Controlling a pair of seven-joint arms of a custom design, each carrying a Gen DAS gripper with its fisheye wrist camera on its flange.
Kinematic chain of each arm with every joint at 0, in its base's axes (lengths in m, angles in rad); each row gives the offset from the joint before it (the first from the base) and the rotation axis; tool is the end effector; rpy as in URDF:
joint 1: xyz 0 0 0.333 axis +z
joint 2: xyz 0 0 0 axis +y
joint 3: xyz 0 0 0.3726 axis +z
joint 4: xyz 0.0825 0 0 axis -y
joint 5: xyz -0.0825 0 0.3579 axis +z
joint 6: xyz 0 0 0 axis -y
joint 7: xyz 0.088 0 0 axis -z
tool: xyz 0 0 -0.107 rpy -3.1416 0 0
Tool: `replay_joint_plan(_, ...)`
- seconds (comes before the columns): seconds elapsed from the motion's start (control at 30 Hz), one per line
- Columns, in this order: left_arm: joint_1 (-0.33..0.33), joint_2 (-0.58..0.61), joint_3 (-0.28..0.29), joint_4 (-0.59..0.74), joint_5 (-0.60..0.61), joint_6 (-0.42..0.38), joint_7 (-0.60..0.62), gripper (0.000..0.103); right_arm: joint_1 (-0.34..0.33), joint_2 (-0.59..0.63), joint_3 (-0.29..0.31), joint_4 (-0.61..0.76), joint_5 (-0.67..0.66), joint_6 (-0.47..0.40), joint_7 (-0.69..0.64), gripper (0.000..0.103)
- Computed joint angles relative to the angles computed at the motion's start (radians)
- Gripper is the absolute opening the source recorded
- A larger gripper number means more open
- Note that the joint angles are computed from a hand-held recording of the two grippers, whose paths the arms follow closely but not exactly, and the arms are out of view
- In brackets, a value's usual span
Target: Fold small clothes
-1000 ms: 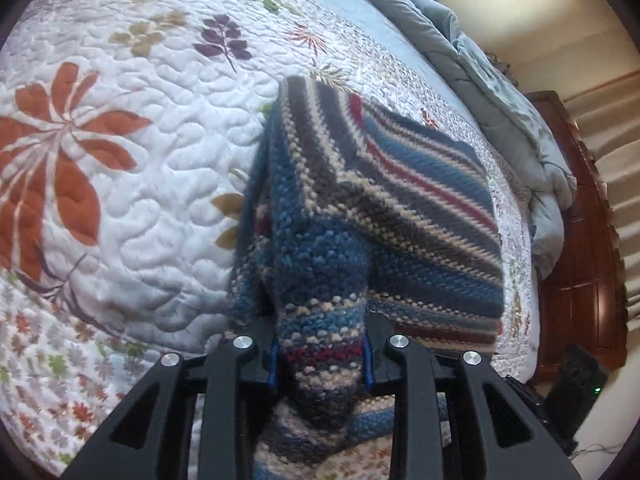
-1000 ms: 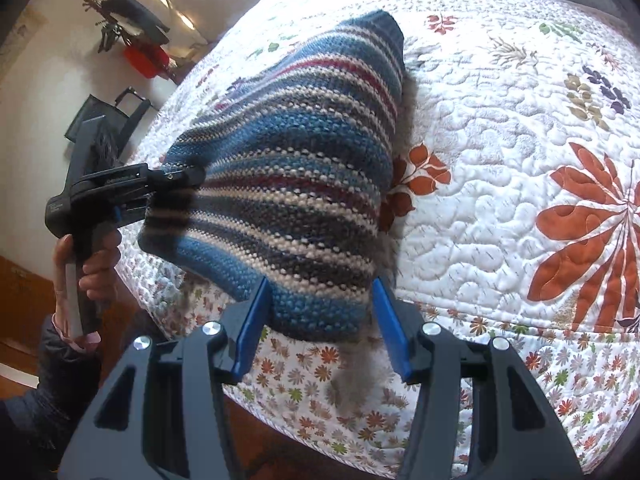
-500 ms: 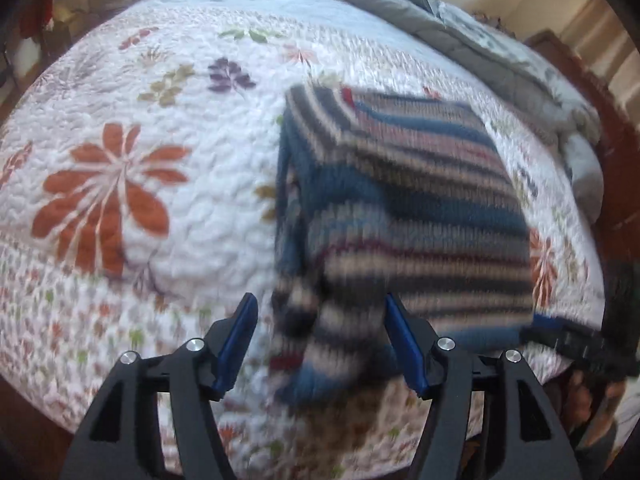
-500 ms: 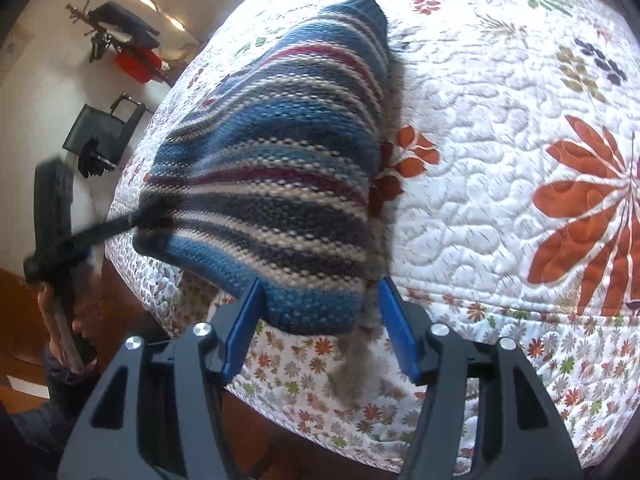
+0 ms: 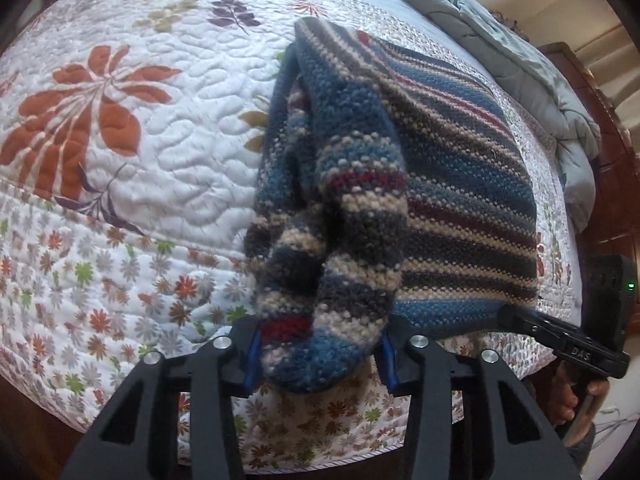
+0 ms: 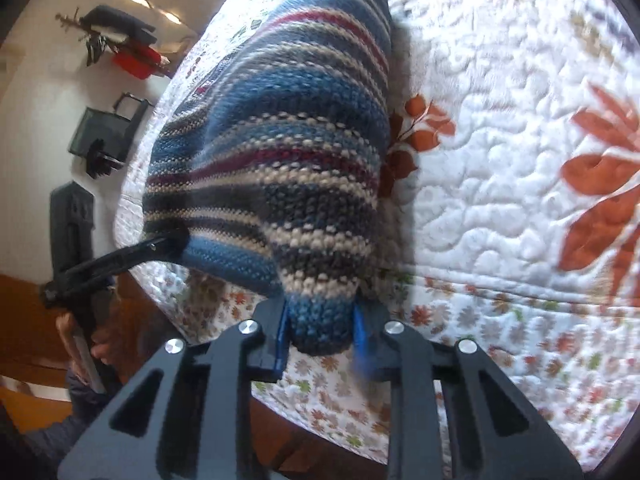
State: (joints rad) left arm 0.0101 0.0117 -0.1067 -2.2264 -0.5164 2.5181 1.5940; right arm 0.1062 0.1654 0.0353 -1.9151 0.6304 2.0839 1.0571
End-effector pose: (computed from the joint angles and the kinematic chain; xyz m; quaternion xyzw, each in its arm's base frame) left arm 0.5304 -0.0468 0.4685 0.7732 -0.5938 0.2194 0.0380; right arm 0.5786 0.1110 0.4862 -0.7849 0.5561 0.1530 0.2262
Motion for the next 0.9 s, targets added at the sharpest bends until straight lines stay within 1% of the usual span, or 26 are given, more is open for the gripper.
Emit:
replay_joint_plan(0.13,-0.004,0.013,-0.002,-0.007,0.049,0.008,-0.019,0.045,0.025,-0.004,0.002,-0.022,-0.095,0.046,0.023,0.024)
replay_joint_plan(0.2,-0.006,0.024,-0.005,-0.01,0.063,0.023,-0.026,0.049,0.03,0.009,0.003,-0.03,-0.116,0.059,0.039,0.024)
replay_joint_plan(0.23,-0.007,0.027,-0.006,-0.015,0.084,0.033,-0.035,0.054,0.031,0.013,0.005,-0.035,-0.118,0.065,0.041,0.025)
replay_joint_plan(0.27,-0.007,0.033,-0.008,-0.015,0.088,0.035,-0.035,0.056,0.028,0.017,0.006,-0.037,-0.11,0.068,0.036,0.025)
replay_joint_plan(0.37,-0.002,0.03,-0.009,-0.016,0.072,0.025,-0.022,0.056,0.014,0.023,0.008,-0.027,-0.086,0.045,0.016,0.028)
replay_joint_plan(0.4,-0.001,0.023,-0.008,-0.013,0.075,0.015,-0.021,0.056,0.009,0.022,0.008,-0.022,-0.076,0.034,0.005,0.032)
replay_joint_plan(0.43,0.001,0.016,-0.006,-0.009,0.08,0.005,-0.019,0.056,-0.001,0.023,0.007,-0.006,-0.064,0.006,-0.009,0.038)
replay_joint_plan(0.47,0.003,0.003,-0.003,-0.005,0.099,-0.008,-0.018,0.056,-0.012,0.024,0.005,0.013,-0.049,-0.027,-0.025,0.04)
replay_joint_plan(0.5,0.005,-0.011,0.001,-0.002,0.123,-0.015,-0.016,0.058,-0.022,0.022,0.001,0.029,-0.033,-0.047,-0.038,0.042)
replay_joint_plan(0.57,0.011,-0.032,0.01,0.006,0.165,-0.014,-0.014,0.075,-0.037,0.02,-0.007,0.065,-0.017,-0.069,-0.057,0.049)
replay_joint_plan(0.6,0.015,-0.042,0.017,0.006,0.159,-0.012,0.0,0.078,-0.043,0.023,-0.01,0.087,-0.007,-0.078,-0.063,0.056)
replay_joint_plan(0.63,0.021,-0.05,0.028,0.013,0.122,-0.016,0.035,0.079,-0.053,0.034,-0.014,0.126,0.009,-0.095,-0.066,0.058)
replay_joint_plan(0.7,0.032,-0.041,0.041,0.044,0.082,-0.028,0.064,0.079,-0.064,0.068,-0.014,0.199,0.023,-0.123,-0.056,0.058)
replay_joint_plan(0.73,0.037,-0.029,0.042,0.063,0.093,-0.027,0.048,0.079,-0.066,0.1,-0.013,0.26,0.02,-0.134,-0.032,0.059)
replay_joint_plan(0.77,0.041,-0.006,0.041,0.099,0.124,-0.026,0.016,0.079,-0.065,0.121,-0.01,0.296,0.012,-0.132,-0.017,0.06)
replay_joint_plan(0.83,0.052,0.036,0.038,0.162,0.093,-0.035,0.032,0.079,-0.057,0.174,-0.001,0.388,-0.017,-0.132,0.027,0.064)
replay_joint_plan(0.9,0.065,0.104,0.031,0.252,0.066,-0.062,0.034,0.079,-0.057,0.255,0.017,0.519,-0.036,-0.173,0.07,0.067)
